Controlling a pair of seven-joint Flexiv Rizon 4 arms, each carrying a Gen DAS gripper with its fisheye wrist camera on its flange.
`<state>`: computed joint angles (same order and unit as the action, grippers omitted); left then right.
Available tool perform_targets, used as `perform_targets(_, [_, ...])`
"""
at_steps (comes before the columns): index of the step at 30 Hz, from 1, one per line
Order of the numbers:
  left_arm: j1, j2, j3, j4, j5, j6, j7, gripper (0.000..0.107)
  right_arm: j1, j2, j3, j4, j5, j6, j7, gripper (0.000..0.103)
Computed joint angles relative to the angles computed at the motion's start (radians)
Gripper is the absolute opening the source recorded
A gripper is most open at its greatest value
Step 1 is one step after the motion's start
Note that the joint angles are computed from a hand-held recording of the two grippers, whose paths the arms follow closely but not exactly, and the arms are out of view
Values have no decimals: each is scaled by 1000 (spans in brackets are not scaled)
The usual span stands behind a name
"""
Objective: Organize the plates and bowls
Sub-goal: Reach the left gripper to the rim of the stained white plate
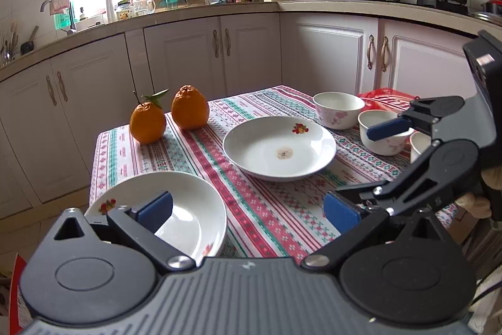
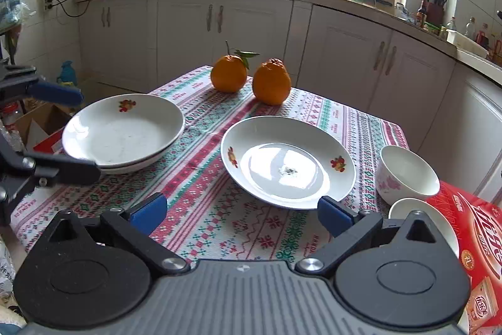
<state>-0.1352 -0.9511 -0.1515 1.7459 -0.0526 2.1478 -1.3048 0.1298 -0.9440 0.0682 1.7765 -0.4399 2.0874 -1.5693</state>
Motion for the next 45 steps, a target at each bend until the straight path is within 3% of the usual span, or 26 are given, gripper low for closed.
perform_targets(7, [-45, -47, 47, -130, -53, -76, 76, 102, -1, -39, 4, -72, -1, -59, 31, 103])
perform_targets(16, [36, -130, -72, -337, 3, -293, 182, 102, -31, -100, 54, -190, -27, -193, 73, 103])
perform_targets(26, [22, -242, -110, -592, -83, -549, 321, 102, -28, -139, 54, -269, 9, -303, 73, 103])
perform_targets(32, [-21, -306, -67, -746, -154, -687, 368, 102, -46, -163, 86, -312, 29, -367, 57, 103])
perform_targets(35, [-37, -335, -41, -815, -177, -755, 379, 102, -82, -182, 143, -340, 34, -397, 37, 103])
perform_targets(38, [-47, -365, -25, -892, -196, -834, 386, 102, -71, -192, 134, -359, 53, -395, 30, 103])
perform_targets(45, [-76, -491, 24, -1178, -219, -1039, 366, 102, -80, -207, 159, -397, 67, -430, -4, 103])
